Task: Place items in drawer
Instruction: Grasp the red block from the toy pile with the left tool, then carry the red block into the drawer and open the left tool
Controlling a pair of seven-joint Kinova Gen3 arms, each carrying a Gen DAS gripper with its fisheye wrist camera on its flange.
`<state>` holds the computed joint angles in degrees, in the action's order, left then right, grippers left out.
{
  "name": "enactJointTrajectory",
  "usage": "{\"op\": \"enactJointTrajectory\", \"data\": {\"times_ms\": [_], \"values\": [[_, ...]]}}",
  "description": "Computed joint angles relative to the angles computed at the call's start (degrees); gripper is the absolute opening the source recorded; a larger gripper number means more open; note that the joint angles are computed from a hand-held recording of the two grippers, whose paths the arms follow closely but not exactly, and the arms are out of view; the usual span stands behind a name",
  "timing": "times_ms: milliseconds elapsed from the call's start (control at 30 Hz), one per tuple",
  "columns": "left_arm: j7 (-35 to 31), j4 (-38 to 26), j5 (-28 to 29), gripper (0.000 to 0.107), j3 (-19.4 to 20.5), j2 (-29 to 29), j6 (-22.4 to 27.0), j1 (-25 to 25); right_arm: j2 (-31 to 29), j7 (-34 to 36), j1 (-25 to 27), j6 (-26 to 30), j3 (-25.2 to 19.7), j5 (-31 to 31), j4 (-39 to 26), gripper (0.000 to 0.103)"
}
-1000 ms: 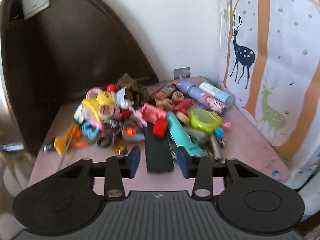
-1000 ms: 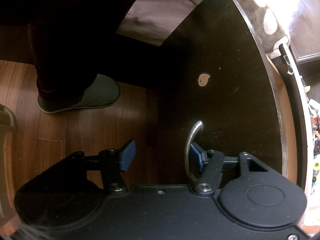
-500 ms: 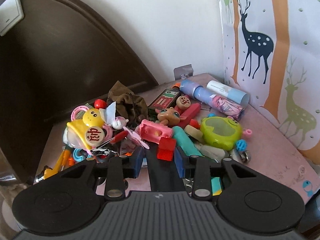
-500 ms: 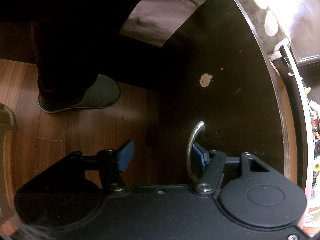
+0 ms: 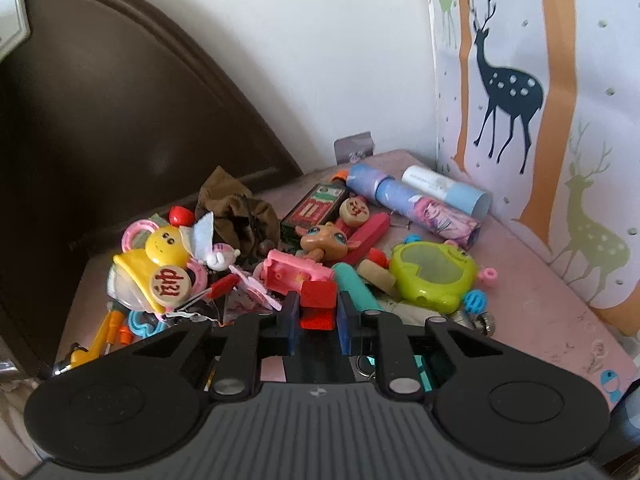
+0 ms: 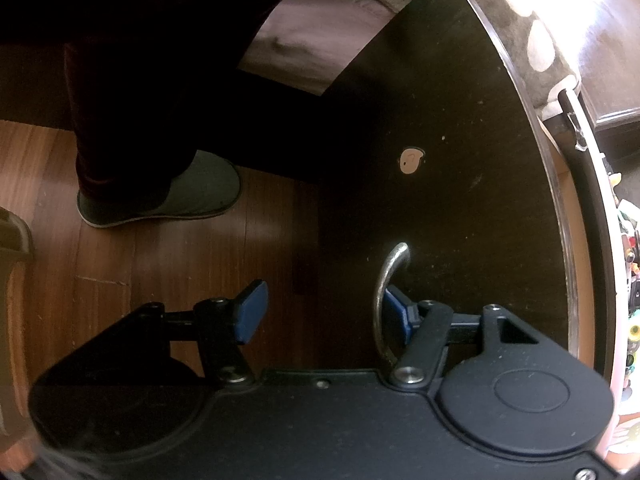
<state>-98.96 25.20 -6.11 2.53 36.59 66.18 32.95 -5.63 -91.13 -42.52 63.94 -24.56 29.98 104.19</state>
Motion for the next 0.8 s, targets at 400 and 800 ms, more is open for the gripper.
{"op": "enactJointTrajectory", "data": {"times_ms": [400, 800], "values": [[1.5, 16.8, 1.5, 0.018, 3.0, -12.9, -3.6, -2.2, 0.0, -0.8, 0.7, 0.6, 0.4, -1.2, -1.2, 0.056], [4.3, 27.2, -0.4, 0.018, 5.1, -21.6, 3.7, -3.7, 0.3, -1.2, 0.7, 0.8, 0.4, -0.9, -1.4, 0.056]]}}
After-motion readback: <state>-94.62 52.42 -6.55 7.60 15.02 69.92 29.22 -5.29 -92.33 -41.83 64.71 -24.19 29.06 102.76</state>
